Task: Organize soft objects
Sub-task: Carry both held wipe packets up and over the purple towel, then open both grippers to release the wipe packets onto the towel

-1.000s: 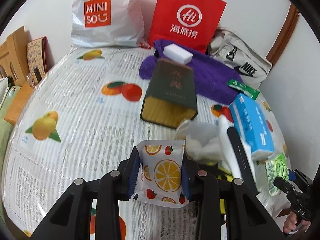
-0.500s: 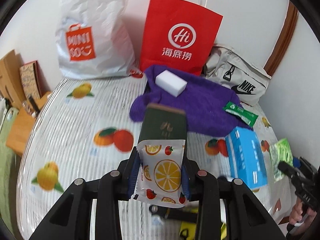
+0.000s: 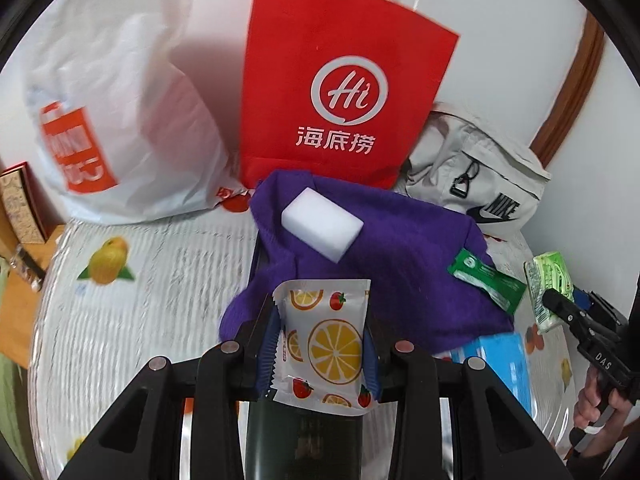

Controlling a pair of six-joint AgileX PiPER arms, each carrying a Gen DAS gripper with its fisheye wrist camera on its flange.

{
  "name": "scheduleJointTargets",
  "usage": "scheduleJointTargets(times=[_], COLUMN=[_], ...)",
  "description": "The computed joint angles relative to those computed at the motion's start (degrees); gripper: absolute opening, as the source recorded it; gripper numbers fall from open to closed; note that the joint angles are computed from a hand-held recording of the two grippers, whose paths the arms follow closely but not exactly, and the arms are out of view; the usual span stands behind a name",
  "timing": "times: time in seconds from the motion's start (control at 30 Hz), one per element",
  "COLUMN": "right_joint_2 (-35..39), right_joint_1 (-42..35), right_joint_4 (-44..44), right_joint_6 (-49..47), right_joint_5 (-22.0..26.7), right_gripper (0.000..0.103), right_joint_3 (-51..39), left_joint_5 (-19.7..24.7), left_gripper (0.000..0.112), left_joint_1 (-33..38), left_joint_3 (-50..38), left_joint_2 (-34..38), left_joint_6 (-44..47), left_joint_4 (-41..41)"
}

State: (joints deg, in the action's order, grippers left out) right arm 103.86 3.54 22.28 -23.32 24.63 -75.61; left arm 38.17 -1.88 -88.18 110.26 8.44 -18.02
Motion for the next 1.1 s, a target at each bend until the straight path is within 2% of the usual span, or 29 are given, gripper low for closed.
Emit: scheduleJointTargets(times=[0.23,0.57,0.67,0.87,0.97,1.1], right_joint_2=[9.1,17.9,19.8,22.3,22.9,22.8], right_joint_1=[-0.5,-0.6,-0.5,-0.4,-0.4,0.0], right_joint_4=[-3.1,-6.3,-7.1,-8.1,-7.5,-8.0], right_joint_6=[3.5,5.7,6.6,6.9,6.8,6.4], right_joint_5=[3.5,10.3,12.0,14.8,15.4,15.3], right_gripper=[0.047,0.048,0.048,0.048,0.048,0.049], right_joint_3=[-9.0,-20.0,-22.2,-25.1,-25.8,-25.6], left_joint_5=[7.4,16.4,18.9,21.2,22.9,23.0], left_gripper=[0.034,0.035,0.036,0.037,0.043,0.061], left_joint_1=[-0.8,-2.0,-2.3,-2.9,-3.2,-3.0], left_joint_3=[-15.3,-30.9,-34.7,-38.7,-41.2,-41.7], left_joint_2=[12.0,23.3,26.1,29.2,30.9,31.4], left_joint_6=[-2.6,-7.2,-8.6,-9.2,-9.3,-8.7], left_joint_4=[1.6,5.7,6.6,8.5,9.1,8.0])
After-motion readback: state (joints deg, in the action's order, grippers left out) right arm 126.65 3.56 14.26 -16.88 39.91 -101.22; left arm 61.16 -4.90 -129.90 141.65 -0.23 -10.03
